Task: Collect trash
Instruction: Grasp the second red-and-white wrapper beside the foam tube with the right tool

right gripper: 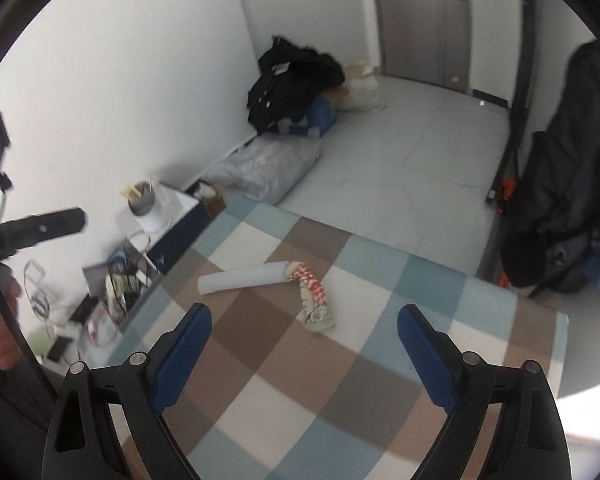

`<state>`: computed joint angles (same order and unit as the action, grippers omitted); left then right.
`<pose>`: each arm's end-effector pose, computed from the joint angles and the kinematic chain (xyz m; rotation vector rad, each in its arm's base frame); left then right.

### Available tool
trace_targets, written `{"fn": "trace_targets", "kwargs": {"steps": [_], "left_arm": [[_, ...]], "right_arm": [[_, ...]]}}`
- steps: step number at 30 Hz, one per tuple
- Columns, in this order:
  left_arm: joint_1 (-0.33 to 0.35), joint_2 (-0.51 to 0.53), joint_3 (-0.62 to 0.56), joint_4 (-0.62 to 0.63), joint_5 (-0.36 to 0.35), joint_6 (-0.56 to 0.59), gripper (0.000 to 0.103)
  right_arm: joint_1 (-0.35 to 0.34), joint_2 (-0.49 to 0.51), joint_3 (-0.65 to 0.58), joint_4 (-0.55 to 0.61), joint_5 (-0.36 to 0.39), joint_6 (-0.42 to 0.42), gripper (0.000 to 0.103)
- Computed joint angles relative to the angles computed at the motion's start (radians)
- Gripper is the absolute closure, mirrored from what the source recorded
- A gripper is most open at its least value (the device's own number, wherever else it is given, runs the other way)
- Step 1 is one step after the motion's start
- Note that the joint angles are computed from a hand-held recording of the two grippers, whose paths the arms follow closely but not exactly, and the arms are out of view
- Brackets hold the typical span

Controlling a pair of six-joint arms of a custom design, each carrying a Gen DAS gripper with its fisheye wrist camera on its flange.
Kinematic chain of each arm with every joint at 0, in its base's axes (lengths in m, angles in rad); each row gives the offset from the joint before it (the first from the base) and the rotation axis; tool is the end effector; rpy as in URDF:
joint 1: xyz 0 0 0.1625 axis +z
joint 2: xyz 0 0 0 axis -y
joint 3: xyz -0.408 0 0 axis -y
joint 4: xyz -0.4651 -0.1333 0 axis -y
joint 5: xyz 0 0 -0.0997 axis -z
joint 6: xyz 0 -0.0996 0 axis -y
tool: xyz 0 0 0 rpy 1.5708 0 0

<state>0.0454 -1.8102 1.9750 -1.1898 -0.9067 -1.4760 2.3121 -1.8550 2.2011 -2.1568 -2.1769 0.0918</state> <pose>-0.3973 -0.2129 0.3638 0.2964 2.4392 -0.7933 0.3532 -0.2724 0.3405 0.7407 -2.5090 0.6189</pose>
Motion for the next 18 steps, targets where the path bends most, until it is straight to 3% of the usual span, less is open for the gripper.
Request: {"fn": "trace_targets", "kwargs": {"steps": [2,6,14,17,18], "left_arm": [[0.003,-0.003,-0.006,0.015,0.002,0.000,0.002],[0.037,-0.029,0.005,-0.027,-0.041,0.021,0.002],[0.083,0.001,-0.001,-0.065,-0.055,0.050,0.002],[0.091,0.007,-0.001,-0.070,-0.056,0.064,0.002],[0.094,0.011,-0.002,-0.069,-0.058,0.065,0.002]], "right_arm": [[-0.052,0.036,-0.016,0.003,0.044,-0.051,0.009],[-0.109,0.112,-0.049,0.040,0.077,-0.136,0.021],[-0.152,0.189,-0.058,0.046,0.083,-0.237,0.035],[-0.149,0.197,-0.055,0.017,0.073,-0.257,0.041],[-0.150,0.197,-0.056,0.016,0.079,-0.259,0.048]]}}
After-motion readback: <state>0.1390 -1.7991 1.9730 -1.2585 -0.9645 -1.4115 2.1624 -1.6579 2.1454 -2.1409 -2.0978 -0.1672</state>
